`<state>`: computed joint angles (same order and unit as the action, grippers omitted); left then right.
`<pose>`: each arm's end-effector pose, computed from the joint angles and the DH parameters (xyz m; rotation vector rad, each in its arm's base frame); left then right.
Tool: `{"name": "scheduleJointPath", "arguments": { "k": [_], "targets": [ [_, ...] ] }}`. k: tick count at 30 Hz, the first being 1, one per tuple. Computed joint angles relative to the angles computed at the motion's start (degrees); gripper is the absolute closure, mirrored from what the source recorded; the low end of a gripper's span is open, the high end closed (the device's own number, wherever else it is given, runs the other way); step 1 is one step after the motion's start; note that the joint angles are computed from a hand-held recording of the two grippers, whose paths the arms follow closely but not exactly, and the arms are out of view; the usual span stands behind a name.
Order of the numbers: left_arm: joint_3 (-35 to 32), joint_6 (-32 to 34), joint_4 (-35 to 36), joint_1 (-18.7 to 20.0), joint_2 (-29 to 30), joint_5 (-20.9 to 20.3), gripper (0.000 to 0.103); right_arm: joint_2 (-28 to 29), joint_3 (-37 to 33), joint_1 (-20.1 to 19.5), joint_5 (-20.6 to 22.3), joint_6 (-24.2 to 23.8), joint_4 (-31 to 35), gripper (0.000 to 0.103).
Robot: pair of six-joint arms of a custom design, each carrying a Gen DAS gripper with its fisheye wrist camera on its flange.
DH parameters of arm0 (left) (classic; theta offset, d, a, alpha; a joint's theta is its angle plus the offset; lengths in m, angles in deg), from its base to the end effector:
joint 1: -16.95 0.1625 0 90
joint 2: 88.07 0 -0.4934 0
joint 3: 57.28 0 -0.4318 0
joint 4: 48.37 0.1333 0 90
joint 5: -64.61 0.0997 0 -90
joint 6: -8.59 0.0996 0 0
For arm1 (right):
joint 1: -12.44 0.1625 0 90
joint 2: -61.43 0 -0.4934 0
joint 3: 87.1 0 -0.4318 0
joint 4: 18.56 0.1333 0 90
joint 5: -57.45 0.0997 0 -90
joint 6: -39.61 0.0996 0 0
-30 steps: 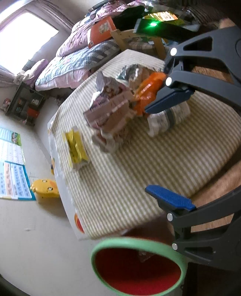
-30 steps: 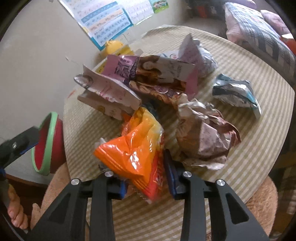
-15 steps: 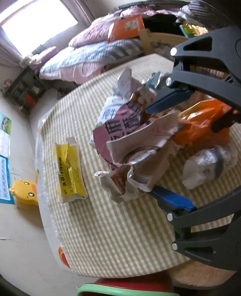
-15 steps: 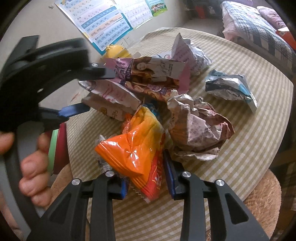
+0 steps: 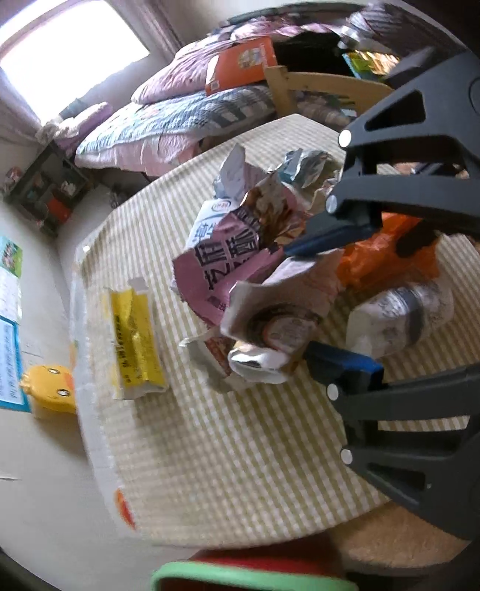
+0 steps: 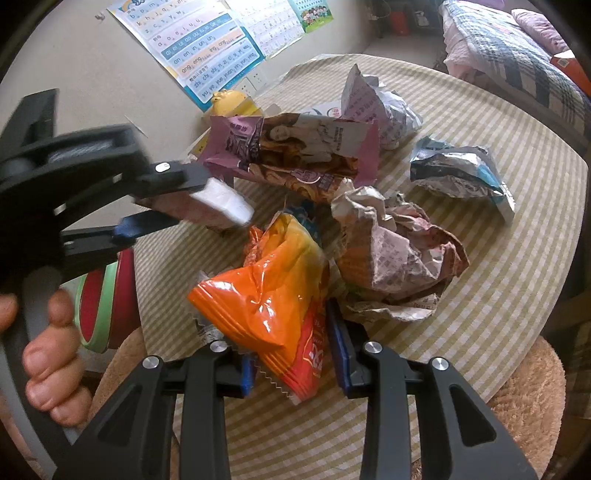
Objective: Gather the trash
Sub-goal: 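Grasp a white paper packet with the left tool while the right tool grasps the orange snack bag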
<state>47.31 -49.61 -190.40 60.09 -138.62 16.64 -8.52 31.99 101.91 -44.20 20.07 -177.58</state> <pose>-0.3478 -0.6000 0.1165 -0.2363 2.5555 -0.7551 0.1078 -0.5796 0.2416 0.4203 -2.8191 0.4411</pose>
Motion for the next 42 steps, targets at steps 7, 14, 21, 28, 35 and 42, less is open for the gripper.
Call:
{"name": "scheduleJointPath", "arguments": {
  "k": [7,14,21,28,35,42],
  "targets": [
    [2.58,1.55,1.78,-2.73,-2.80,6.10,0.059,-0.64,0.33,-0.23,0.25,0.69,-1.43,0.075],
    [3.44,4.36,4.84,-2.95,-6.11,6.66,0.059,-1.15,1.10,0.44,-0.32,0.13,-2.09,0.075],
    [3.93,4.93,13.38,-1.44,-8.88,3.10,0.059,-0.62,0.80,0.69,-1.14,0.65,-1.54,0.075],
    [4.17,2.52,15.73,1.27,-7.56,-1.35,0.053,0.06,0.46,0.96,-1.89,0.41,-1.22,0.074],
    [5.61,-2.90,14.34,1.28,-7.50,0.22,0.039,-0.05,0.35,0.75,-1.16,0.80,-0.45,0.068],
    [5.36,-3.96,15.79,1.15,-7.20,1.11,0.039,-1.35,0.88,0.99,-0.22,0.94,-0.50,0.048]
  ]
}}
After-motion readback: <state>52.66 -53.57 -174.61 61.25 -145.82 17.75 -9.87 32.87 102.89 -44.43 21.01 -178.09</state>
